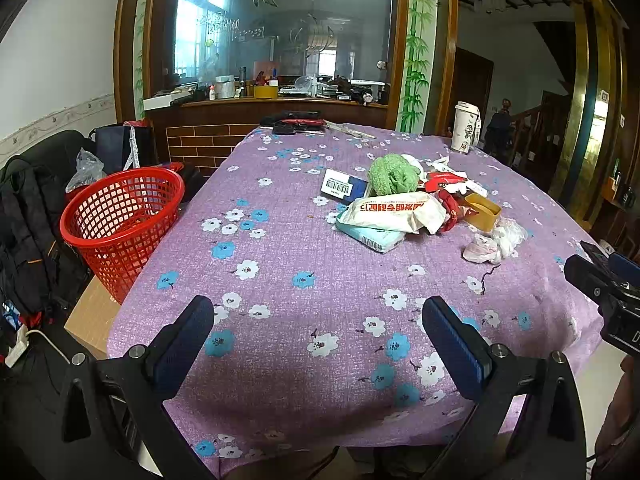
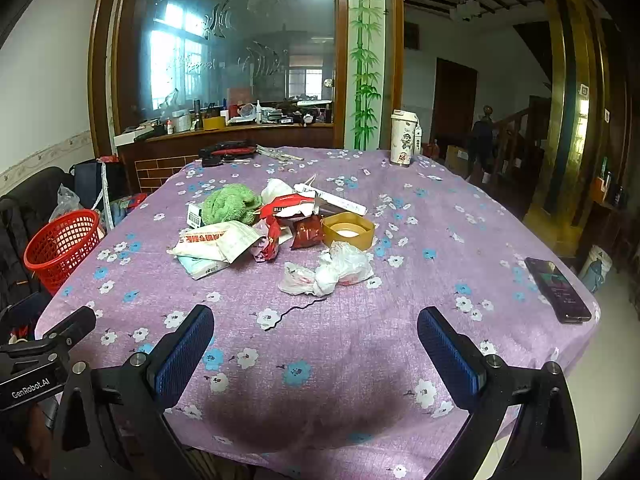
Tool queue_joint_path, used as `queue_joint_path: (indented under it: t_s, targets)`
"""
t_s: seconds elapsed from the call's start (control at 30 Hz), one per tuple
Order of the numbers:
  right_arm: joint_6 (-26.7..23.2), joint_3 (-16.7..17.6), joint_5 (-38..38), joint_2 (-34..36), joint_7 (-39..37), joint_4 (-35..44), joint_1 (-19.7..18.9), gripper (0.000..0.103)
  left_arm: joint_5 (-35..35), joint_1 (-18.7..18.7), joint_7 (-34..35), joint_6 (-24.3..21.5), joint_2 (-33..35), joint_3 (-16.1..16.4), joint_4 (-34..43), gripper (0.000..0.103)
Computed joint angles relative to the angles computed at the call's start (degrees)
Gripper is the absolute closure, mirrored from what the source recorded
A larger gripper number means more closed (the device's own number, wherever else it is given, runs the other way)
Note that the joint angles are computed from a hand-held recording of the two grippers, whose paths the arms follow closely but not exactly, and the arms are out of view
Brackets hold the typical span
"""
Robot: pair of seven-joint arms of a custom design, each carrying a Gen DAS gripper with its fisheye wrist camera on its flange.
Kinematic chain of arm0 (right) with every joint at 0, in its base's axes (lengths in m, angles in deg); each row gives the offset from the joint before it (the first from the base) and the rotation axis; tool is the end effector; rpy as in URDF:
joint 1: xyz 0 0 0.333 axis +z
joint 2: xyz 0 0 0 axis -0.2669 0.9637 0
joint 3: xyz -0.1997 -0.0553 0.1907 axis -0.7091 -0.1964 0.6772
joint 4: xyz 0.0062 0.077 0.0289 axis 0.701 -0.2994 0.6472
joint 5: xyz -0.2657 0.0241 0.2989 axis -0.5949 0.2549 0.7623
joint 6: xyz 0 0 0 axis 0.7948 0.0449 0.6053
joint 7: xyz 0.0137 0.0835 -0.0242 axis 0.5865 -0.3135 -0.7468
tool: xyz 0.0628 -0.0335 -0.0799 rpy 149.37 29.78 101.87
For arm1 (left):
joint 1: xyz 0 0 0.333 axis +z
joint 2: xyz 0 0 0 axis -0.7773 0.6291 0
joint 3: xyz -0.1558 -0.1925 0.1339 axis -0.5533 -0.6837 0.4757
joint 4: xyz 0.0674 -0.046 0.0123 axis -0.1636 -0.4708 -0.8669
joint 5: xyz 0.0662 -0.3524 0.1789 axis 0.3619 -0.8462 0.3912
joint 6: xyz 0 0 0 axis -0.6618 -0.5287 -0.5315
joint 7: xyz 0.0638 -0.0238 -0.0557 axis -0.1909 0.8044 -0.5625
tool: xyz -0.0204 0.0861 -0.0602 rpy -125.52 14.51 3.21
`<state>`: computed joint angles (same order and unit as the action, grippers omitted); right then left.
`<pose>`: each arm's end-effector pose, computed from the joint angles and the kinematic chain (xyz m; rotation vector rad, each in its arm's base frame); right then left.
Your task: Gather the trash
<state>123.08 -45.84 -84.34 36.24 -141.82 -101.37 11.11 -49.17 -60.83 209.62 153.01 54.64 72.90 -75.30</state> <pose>0.4101 0.3176 0.4357 -1.2291 2.0653 -1.1659 0.5198 -0.0970 0.4079 -1.2811 2.1050 -1.1581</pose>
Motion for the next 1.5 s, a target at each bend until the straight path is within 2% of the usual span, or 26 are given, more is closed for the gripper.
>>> queue_joint_path:
  t_s: [0.4, 0.53, 0.6, 0.67, 0.7, 0.73, 0.8, 0.9, 0.97, 1.03, 1.1, 1.23, 1.33, 1.4, 1.43, 1.5]
  targets:
    - [0.59, -0.19, 0.63, 0.09, -0.30, -0.13, -0.10, 0.000, 0.66, -0.06, -0.51, -0.06, 0.12, -0.04, -0.07, 0.000]
    - [2.67, -0.67, 0.81, -0.66, 0.01, -1.03, -0.34, 0.000, 1.49, 0.11, -0.97, -0.81, 0.34, 0.09, -0.06, 0.000]
    - [6.64, -1.47, 0.74, -2.29, 1.28, -2.87, -1.19, 0.001, 4.90, 0.53, -3.65, -2.83, 0.70, 0.28, 0.19, 0.000]
    - [13.33, -2.88, 0.90, -4.79, 2.74, -5.71, -2.71, 0.005, 10.80, 1.13, -8.39, -4.97, 1.58, 0.35, 1.04, 0.000]
    - [17.43, -3.66, 1.17, -5.51, 2.64, -6.78, -3.68, 0.006, 12.81, 1.30, -9.57, -5.49, 2.35, 0.35, 1.97, 0.000]
    - [24.11, -5.57, 1.37, -6.49, 3.11, -8.54, -4.74, 0.010, 13.35, 1.34, -9.78, -5.48, 2.78, 0.27, 2.53, 0.000]
    - [31.94, -7.09, 3.01, -6.58, 3.05, -9.99, -7.10, 0.022, 14.56, 1.53, -9.94, -5.90, 4.02, 0.08, 4.39, 0.004]
    - [45.76, -10.62, 6.51, -4.27, 2.69, -11.45, -10.53, 0.033, 20.96, 2.18, -14.79, -7.65, 6.35, -0.54, 7.77, 0.016]
    - [49.59, -11.65, 10.08, -2.47, 0.65, -11.27, -11.79, 0.033, 26.65, 2.91, -19.65, -11.10, 8.54, -0.92, 11.09, 0.028]
    - [51.50, -11.33, 11.43, -0.98, 0.08, -10.49, -13.68, 0.033, 30.50, 3.44, -22.50, -12.68, 10.51, -1.65, 13.94, 0.034]
    - [51.21, -11.71, 16.00, 0.44, -3.93, -9.50, -14.02, 0.033, 34.32, 3.75, -24.04, -13.56, 13.09, -2.64, 17.46, 0.038]
    - [50.02, -12.17, 26.02, 3.37, -12.01, -7.41, -14.64, 0.033, 41.03, 4.41, -25.70, -13.99, 18.00, -4.72, 23.47, 0.039]
    - [48.54, -11.64, 32.00, 6.19, -17.62, -4.85, -15.40, 0.033, 47.18, 4.75, -26.67, -18.02, 21.99, -5.87, 28.70, 0.036]
    - [47.32, -11.50, 33.96, 7.76, -20.35, -3.34, -15.66, 0.034, 52.27, 4.02, -28.50, -17.45, 24.11, -6.26, 30.63, 0.034]
    - [46.28, -11.56, 35.29, 8.81, -22.33, -2.15, -15.45, 0.038, 53.50, 4.27, -28.16, -18.10, 24.83, -6.87, 31.43, 0.031]
    - [44.79, -11.88, 36.70, 10.77, -24.85, -0.06, -14.96, 0.046, 55.31, 4.26, -27.48, -15.91, 25.41, -7.87, 31.18, 0.026]
